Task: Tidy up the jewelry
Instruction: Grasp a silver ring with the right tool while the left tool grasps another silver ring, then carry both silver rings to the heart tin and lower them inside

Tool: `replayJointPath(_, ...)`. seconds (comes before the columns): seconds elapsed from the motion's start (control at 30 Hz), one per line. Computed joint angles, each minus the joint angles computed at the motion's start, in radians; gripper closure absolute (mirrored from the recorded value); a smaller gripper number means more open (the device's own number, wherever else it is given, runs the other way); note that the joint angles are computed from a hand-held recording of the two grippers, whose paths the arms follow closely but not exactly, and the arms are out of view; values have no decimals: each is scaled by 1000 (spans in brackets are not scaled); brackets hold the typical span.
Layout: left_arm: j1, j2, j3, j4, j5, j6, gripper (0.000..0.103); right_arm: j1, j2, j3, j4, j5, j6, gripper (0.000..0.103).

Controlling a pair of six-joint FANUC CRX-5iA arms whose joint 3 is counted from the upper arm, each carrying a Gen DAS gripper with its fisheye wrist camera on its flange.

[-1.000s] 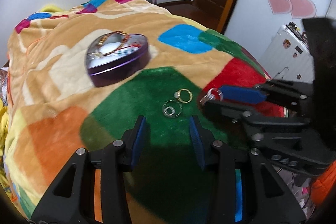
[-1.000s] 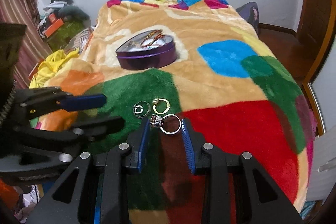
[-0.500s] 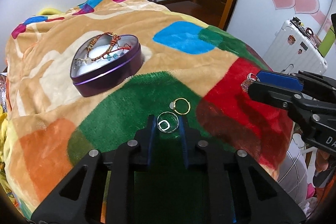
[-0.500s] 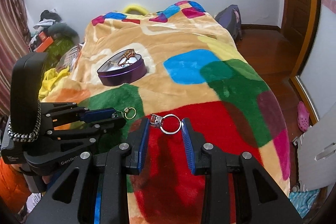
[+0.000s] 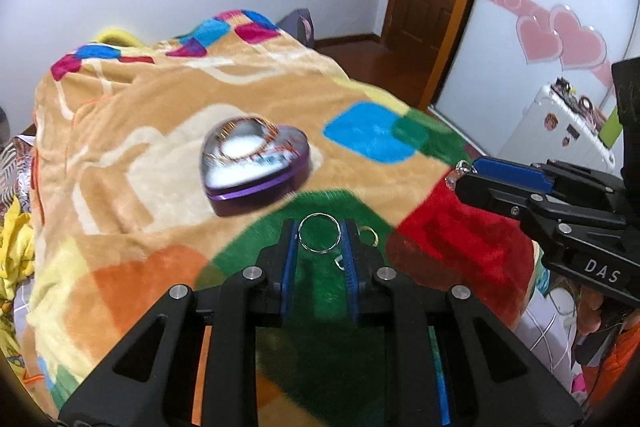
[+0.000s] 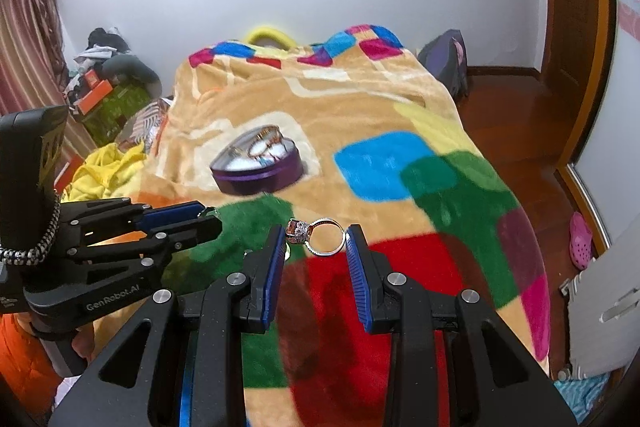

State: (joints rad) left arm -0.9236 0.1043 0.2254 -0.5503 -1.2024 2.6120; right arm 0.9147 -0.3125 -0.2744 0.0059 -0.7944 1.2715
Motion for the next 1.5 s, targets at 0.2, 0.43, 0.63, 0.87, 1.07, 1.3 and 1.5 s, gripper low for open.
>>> replayJointPath(0.2,-19,-45,1,-77,-31,40,82,26,6,14,30,30,-13,75)
replayJointPath(0.43,-27,-93,-15,-147,-45,80,82,52,25,39,54,72,-10,75)
replayJointPath(0.63,-10,-126,-44,-173,-37,97,82,63,56,65,52,107,8,75)
replayJointPath(0.87,48,-155,-98,-143,19,94,82,57,113,110,16,126,53,75)
replayJointPath(1.07,110,-149,-134,-80,80,62,82,43,177,161,-31,109,93,75)
replayJointPath(1.3,193,-146,-184,22,183,7,82,25,245,214,-79,62,147,75)
replayJointPath(1.5,259,-142,-219,110,252,-58,82,6,295,254,-114,6,194,75)
